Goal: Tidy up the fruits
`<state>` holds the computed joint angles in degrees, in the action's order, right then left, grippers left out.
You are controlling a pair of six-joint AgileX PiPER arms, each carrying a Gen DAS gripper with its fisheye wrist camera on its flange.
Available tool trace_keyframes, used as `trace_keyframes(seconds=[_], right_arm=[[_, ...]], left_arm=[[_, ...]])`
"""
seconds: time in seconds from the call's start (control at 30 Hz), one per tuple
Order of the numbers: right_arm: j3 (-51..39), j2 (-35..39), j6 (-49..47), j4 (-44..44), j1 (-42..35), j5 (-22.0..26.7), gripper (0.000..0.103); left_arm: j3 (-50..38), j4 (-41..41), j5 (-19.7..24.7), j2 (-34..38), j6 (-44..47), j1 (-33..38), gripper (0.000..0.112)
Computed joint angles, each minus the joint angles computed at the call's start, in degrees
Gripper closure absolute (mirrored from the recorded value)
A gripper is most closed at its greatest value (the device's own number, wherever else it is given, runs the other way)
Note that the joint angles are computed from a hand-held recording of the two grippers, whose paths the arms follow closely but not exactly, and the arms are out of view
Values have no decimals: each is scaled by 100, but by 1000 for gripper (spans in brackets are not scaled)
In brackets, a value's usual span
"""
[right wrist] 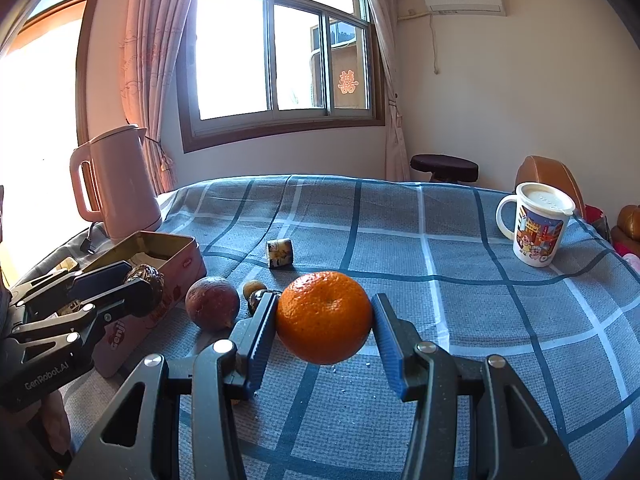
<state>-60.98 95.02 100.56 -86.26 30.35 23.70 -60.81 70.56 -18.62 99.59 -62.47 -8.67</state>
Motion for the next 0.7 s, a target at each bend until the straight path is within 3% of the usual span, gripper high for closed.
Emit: trace_keyframes(seconds=[0.7], right_arm=[[230,-130,705,-797,120,177,54]], left_arm=[[385,-1360,-250,-216,1363,42,72]])
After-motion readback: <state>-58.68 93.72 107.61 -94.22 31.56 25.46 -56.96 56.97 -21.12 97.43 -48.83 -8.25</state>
